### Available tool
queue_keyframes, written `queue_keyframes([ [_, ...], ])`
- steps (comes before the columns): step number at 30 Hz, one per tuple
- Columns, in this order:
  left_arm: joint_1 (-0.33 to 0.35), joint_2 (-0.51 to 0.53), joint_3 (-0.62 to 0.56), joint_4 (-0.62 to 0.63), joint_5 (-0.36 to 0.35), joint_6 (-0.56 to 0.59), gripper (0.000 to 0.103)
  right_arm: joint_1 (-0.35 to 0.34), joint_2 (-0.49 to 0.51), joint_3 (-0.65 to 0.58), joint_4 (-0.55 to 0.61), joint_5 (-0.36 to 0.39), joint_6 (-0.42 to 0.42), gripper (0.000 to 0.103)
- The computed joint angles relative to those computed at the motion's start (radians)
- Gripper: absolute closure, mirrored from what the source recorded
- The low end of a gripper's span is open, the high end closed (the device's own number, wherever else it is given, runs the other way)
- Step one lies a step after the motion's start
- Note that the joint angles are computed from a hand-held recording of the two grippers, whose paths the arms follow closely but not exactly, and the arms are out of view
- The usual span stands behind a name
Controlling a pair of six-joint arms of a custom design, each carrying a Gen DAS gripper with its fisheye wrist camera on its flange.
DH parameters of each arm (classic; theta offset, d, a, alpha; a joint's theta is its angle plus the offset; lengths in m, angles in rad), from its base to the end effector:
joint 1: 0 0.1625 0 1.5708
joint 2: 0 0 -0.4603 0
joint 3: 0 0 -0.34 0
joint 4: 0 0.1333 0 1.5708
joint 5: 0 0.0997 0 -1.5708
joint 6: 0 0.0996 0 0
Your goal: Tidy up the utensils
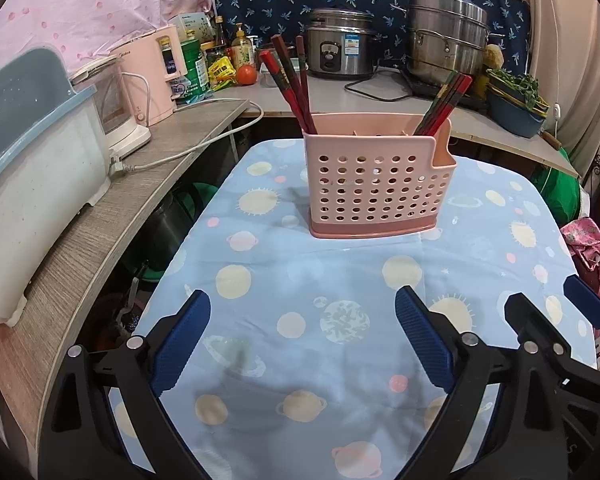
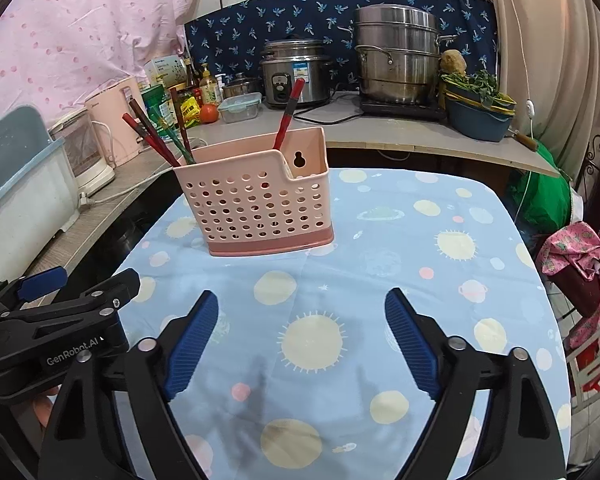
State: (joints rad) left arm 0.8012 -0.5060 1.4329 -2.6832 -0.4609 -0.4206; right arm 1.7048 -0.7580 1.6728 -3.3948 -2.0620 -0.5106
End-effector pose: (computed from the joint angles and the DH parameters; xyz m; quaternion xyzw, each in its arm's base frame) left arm -0.3363 -0.6668 0.0885 0.0989 0.8419 -0.3593 0.3903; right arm 0.1754 -0.6546 0.2342 0.1748 -0.8604 0.3775 0.2943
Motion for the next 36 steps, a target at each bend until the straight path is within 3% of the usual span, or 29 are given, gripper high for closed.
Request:
queue_keyframes([
  [7,-0.001,0.001,0.015,-0.03,0.014,0.017,0.011,0.002,0.01,0.006,-0.045,-0.034,-0.02,0.017],
  [11,-0.002,0.003,0.018,-0.024,0.028,0.012,0.01,-0.001,0.008,0.009,-0.05,-0.036,-0.015,0.006],
  [36,0.001,0.001,0.022,0.046,0.05,-0.051,0.009,-0.016,0.007,0.016,-0.02,-0.038,0.014,0.006],
])
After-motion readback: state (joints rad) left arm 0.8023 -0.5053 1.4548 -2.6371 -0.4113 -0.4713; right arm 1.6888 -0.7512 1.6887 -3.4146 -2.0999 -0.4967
